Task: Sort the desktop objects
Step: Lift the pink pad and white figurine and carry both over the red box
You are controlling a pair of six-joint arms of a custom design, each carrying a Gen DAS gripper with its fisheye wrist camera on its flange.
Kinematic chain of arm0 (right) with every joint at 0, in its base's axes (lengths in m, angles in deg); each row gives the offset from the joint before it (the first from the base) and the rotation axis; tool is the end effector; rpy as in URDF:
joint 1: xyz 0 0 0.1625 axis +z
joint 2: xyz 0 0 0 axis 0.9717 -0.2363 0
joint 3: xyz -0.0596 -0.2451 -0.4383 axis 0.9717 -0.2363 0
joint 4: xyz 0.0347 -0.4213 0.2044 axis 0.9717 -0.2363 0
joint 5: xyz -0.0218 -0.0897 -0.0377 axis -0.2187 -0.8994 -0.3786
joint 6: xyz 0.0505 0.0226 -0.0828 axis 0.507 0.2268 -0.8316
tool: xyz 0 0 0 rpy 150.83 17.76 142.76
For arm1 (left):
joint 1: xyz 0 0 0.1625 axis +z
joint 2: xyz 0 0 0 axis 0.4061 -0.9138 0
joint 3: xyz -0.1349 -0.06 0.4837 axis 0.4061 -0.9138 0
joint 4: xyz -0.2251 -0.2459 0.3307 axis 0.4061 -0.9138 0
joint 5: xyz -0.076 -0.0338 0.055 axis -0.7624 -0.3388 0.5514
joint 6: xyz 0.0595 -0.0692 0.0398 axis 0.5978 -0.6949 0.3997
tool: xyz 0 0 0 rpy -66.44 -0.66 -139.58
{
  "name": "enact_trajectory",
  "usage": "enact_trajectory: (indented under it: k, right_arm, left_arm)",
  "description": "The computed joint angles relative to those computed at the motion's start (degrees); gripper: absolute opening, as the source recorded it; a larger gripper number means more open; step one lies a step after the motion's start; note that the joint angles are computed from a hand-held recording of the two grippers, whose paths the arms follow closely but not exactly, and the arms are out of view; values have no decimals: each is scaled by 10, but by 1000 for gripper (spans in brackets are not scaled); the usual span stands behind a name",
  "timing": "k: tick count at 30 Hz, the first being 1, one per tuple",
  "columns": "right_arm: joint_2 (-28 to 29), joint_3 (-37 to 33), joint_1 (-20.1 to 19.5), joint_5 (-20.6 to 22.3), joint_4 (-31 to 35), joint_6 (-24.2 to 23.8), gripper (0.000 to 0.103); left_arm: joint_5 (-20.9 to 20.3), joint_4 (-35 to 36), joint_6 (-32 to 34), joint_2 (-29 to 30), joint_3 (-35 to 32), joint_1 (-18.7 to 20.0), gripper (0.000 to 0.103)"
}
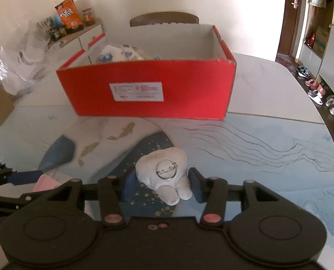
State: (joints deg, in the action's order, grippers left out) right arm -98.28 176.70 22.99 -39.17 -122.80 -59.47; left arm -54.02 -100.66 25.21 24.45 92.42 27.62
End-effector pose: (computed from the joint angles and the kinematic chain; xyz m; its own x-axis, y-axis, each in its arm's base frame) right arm 0.2399 -0.7785 0.0710 -0.5726 -0.7060 0.4167 -0.8031 0.5852 -0.1121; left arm -0.1975 -0.6084 0.1085 -0.7249 -0.3077 -0.6163 0.2814 0.6844 -0.6726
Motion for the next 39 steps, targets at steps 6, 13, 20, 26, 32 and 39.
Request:
enact_trajectory:
  k: [6, 13, 20, 26, 32, 39]
  right_arm:
    - [-11, -2, 8, 19, 18, 6, 49]
    - [-19, -26, 19, 38, 53, 4, 49]
    - [-16, -60, 27, 53, 85, 16, 49]
    - [-9, -85, 34, 57, 85, 7, 49]
    - [5, -118, 40, 67, 86, -3, 50]
    - [26, -154, 46, 73, 91, -12, 50]
  left_arm:
    - [9, -41, 54, -4, -14, -8, 44]
    - [10, -106, 157, -3, -46, -11, 44]
    - [8, -173, 272, 8, -91, -8, 44]
    - [-4, -211, 360, 18, -138, -3, 44]
    - [-23, -219, 421, 24, -185, 7, 44]
    - [-50, -183, 445, 25, -236, 25, 44]
